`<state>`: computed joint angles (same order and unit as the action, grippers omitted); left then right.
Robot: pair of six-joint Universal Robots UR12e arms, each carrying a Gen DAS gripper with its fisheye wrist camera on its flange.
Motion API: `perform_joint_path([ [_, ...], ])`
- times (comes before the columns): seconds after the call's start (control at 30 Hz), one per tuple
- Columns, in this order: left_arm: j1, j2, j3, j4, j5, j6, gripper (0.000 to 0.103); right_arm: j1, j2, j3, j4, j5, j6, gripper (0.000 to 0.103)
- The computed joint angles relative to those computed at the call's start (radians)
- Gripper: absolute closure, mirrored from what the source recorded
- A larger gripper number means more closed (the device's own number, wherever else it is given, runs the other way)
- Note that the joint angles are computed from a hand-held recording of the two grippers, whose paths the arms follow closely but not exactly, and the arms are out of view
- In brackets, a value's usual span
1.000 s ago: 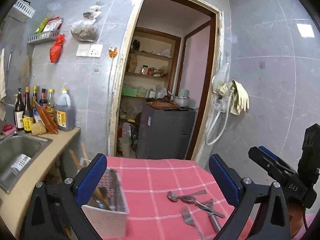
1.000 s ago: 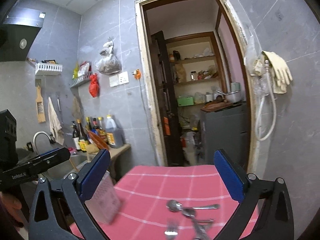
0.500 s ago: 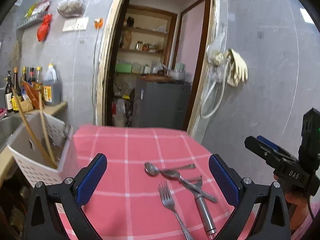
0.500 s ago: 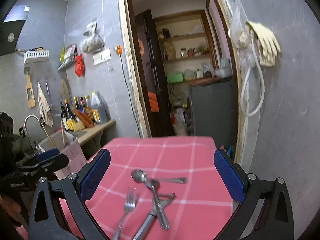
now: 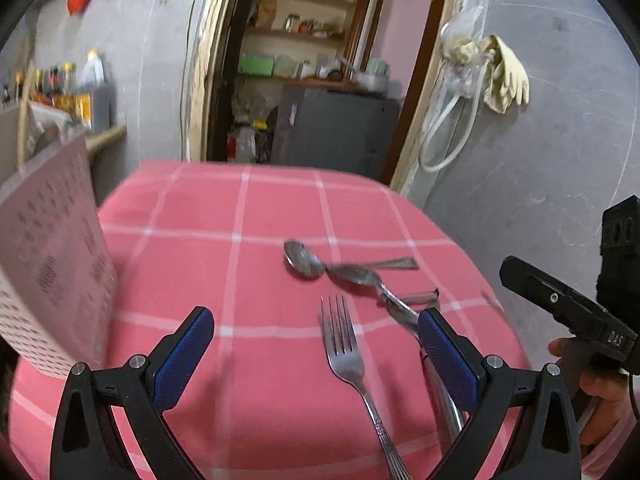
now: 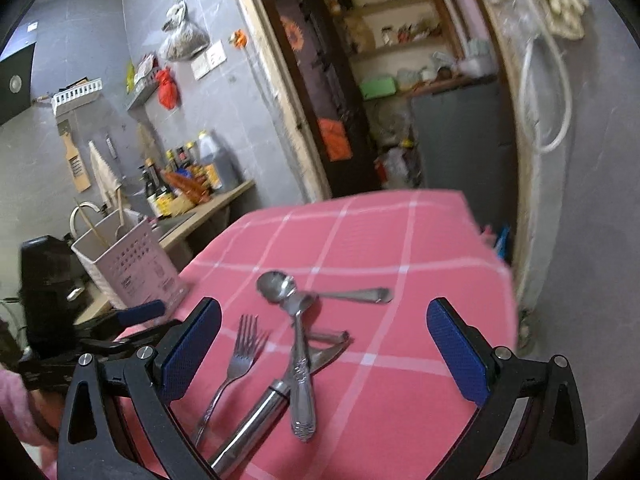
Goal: Organize utensils
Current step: 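Move both tools back over the remaining cutlery on the table, then grasp the silver fork with the left tool while the right tool grasps a silver knife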
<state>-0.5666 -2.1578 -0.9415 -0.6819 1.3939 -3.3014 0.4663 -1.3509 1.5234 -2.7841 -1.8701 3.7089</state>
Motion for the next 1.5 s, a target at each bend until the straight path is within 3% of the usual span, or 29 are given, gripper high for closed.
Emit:
perform_joint_path([
  [0.13,0.011,-0.02,0.027,-0.05,-0.068,-0.027,0.008,-0.028,0.015,-0.008,0.036,0.116,0.01,0.031],
  [0.2,0.015,-0.034,0.049,-0.087,-0.1,-0.033,0.018,-0.041,0.023,-0.014,0.052,0.172,0.015,0.038],
  [0.43,0.031,-0.08,0.118,-0.189,-0.215,-0.041,0.041,-0.086,0.063,-0.05,0.093,0.361,0.015,0.046],
  [0.67,0.041,-0.121,0.183,-0.266,-0.291,-0.048,0.065,-0.126,0.116,-0.124,0.202,0.53,0.001,0.051],
  [0.77,0.043,-0.13,0.197,-0.293,-0.313,-0.046,0.074,-0.138,0.141,-0.159,0.256,0.595,-0.001,0.058],
  [0.97,0.045,-0.143,0.222,-0.328,-0.331,-0.046,0.085,-0.154,0.188,-0.196,0.246,0.697,0.079,0.074],
  [1.13,0.044,-0.152,0.247,-0.364,-0.323,-0.032,0.091,-0.157,0.216,-0.215,0.234,0.745,0.142,0.085],
  [1.2,0.042,-0.153,0.258,-0.385,-0.305,-0.026,0.1,-0.157,0.223,-0.229,0.256,0.756,0.142,0.087],
  [1.3,0.04,-0.151,0.264,-0.409,-0.278,-0.02,0.1,-0.15,0.229,-0.247,0.294,0.755,0.124,0.093],
  [1.5,0.04,-0.14,0.267,-0.426,-0.25,-0.002,0.1,-0.116,0.22,-0.251,0.274,0.662,0.126,0.099],
])
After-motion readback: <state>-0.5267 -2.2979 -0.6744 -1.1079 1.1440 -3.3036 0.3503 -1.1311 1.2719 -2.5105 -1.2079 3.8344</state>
